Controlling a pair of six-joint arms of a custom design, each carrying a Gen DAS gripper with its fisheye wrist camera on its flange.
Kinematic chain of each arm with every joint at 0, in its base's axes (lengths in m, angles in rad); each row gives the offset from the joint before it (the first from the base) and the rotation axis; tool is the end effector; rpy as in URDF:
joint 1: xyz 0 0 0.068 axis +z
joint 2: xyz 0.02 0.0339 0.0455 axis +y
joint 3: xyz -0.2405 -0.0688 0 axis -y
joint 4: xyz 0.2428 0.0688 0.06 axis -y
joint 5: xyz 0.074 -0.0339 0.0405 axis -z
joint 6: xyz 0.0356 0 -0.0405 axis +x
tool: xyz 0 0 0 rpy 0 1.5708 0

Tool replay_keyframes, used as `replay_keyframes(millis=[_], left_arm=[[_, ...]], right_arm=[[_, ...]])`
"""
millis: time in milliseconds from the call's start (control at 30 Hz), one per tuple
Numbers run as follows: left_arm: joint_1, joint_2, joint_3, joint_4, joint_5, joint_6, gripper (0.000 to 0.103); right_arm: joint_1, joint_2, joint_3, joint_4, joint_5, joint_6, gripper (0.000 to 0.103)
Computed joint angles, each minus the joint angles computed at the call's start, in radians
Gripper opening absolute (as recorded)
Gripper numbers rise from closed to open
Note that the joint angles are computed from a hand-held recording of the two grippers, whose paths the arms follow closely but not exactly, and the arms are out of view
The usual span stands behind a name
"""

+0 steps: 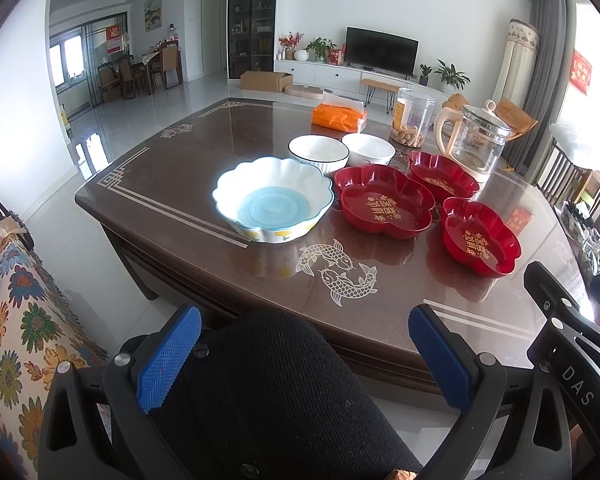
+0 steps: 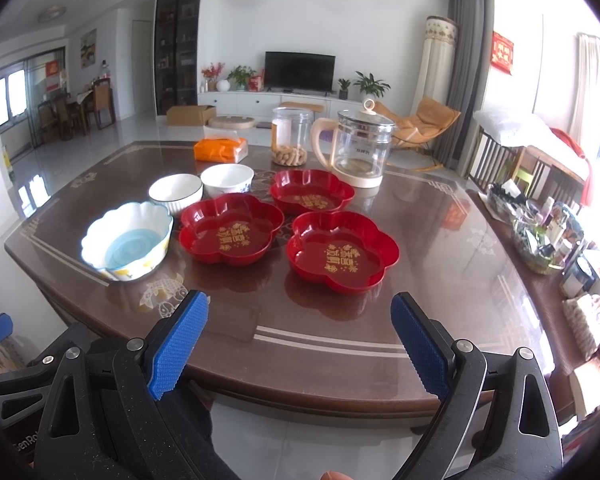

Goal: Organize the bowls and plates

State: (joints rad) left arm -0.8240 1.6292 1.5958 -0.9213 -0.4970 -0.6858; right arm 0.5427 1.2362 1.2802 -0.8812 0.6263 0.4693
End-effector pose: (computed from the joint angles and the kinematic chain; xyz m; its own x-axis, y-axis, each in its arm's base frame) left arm 0.2431 -0.2377 0.3195 -0.7191 -0.0427 -0.6936 0.0033 0.9979 -0.0648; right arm 0.2247 0.1111 0.3349 -0.6045 0.0633 -0.7941 0.2142 0.9730 -0.0855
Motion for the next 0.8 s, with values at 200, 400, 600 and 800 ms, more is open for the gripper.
replay_keyframes(millis=[200,400,600,800], left_arm=[[0.001,0.0,0.001,-0.001,0.001,0.0,0.103],[-0.001,-0.001,-0.006,0.003,0.001,-0.002,0.103],[-0.017,0.005,-0.019,0.008,-0.013,0.009,0.103],[-0.023,0.07,0.025,0.012,0.046,0.07,0.103]], right_arm=[[0.0,0.001,0.001,-0.001,-0.001,0.001,0.095],[0.001,-0.001,-0.006,0.002,0.0,0.003,0.095],[0.001,0.001,-0.003,0.0,0.001,0.003,0.095],[-0.009,-0.016,-0.04,0.016,0.005,0.006,0.095]])
